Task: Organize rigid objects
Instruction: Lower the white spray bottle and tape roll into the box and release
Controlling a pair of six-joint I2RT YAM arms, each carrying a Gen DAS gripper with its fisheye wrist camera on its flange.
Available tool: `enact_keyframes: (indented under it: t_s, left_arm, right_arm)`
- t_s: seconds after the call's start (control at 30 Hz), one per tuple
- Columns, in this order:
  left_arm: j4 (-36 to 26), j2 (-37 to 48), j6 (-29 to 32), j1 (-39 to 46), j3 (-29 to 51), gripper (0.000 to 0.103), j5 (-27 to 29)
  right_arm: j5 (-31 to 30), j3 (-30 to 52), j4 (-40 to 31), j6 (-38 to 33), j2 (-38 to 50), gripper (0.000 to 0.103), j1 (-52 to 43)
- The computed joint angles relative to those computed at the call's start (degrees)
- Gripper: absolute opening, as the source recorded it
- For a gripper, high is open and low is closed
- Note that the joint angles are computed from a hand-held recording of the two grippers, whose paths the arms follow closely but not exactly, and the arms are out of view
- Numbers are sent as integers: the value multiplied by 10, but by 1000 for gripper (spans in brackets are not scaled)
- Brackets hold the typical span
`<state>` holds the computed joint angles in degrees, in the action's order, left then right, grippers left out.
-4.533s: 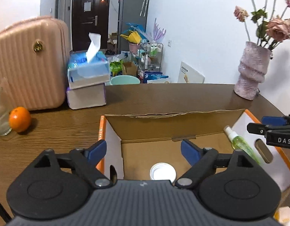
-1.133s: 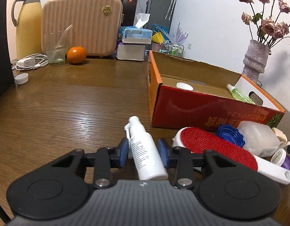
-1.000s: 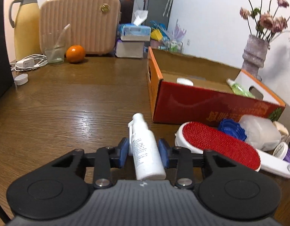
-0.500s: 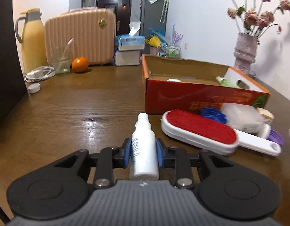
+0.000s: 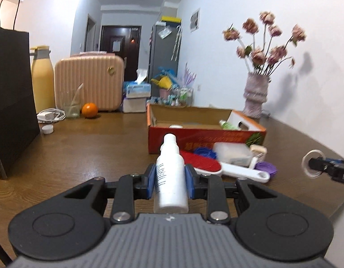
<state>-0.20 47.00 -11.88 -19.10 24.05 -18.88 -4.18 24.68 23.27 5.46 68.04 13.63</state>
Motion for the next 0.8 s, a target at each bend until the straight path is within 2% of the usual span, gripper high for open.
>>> enact_keyframes:
  t_s: [0.13,0.23,0.33,0.47,0.63,0.8]
  left_arm:
    - [-13,-21,-7,-3,-1,28,6]
    - [-1,-6,-8,13,5,28,24]
    - [23,36,-2,43,25,28,53]
    - [59,118,15,87,82,28,106]
    - [67,314,42,143,251,28,171]
    - [0,507,68,167,468,28,187]
  right_arm:
    - [4,-22,-19,1,-45,22,9]
    - [2,-22,-25,-1,-50,22,10]
    - [1,-10,-18,-4,-28,22,10]
    - [-11,37,0,-17,42,22,8]
    - [-59,159,-1,-29,157,22,-12]
    - [-83,359,-64,-48,302,22,-28]
